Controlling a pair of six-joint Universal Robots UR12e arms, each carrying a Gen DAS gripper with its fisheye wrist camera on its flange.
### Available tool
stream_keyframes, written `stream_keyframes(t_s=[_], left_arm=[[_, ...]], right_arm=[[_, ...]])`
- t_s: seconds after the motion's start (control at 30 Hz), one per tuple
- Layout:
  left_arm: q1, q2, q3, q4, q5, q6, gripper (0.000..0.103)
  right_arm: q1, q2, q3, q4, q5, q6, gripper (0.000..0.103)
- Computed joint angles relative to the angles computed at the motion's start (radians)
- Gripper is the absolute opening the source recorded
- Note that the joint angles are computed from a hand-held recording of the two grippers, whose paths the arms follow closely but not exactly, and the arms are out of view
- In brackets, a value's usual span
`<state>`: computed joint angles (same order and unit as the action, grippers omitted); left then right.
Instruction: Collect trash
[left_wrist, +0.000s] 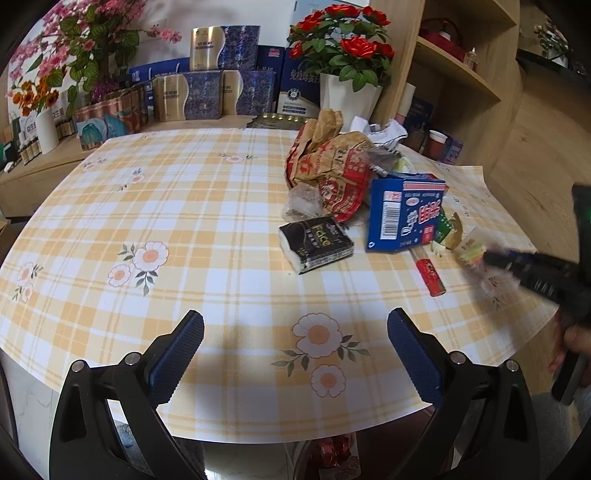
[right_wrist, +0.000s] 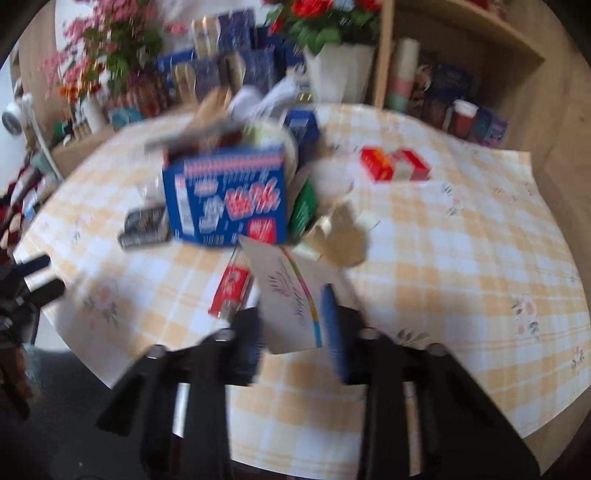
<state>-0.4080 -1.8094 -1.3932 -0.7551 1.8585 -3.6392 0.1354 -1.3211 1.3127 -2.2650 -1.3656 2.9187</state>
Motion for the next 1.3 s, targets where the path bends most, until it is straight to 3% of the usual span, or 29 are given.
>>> stream_keyframes(t_s=[0.07, 0.37, 0.63, 0.83, 0.9, 1.0, 1.13, 1.3], left_arm=[[-0.001, -0.002, 0.006, 0.008, -0.009, 0.010, 0.097], [0.001, -0.023, 0.046, 0.023, -0.051, 0.034, 0.097], [0.002, -0.044, 0.085, 0.019, -0.065, 0.053, 0.097], [0.014, -0.060, 0.115, 0.015, -0.118, 0.051, 0.097], [0.015, -0.071, 0.136, 0.003, -0.123, 0.083, 0.082], [0.019, -0.097, 0.184, -0.017, -0.140, 0.154, 0.071], [0.030, -0.146, 0.272, -0.016, -0.138, 0.291, 0.061], [0.058, -0.239, 0.449, -0.148, -0.226, 0.422, 0.055]], right_arm=[[-0.018, -0.009, -0.001, -0.019, 0.040, 0.035, 0.013], [-0.072, -0.011, -0.009, 0.014, 0.142, 0.153, 0.013], [-0.064, -0.007, 0.006, 0.012, 0.153, 0.140, 0.017], [-0.069, 0.002, 0.012, 0.019, 0.158, 0.175, 0.016], [-0.072, -0.001, 0.017, 0.012, 0.159, 0.190, 0.015], [-0.079, -0.008, 0.025, -0.013, 0.182, 0.195, 0.014], [-0.082, -0.011, 0.023, -0.026, 0.204, 0.186, 0.014], [-0.086, -0.011, 0.024, -0.034, 0.236, 0.214, 0.014]])
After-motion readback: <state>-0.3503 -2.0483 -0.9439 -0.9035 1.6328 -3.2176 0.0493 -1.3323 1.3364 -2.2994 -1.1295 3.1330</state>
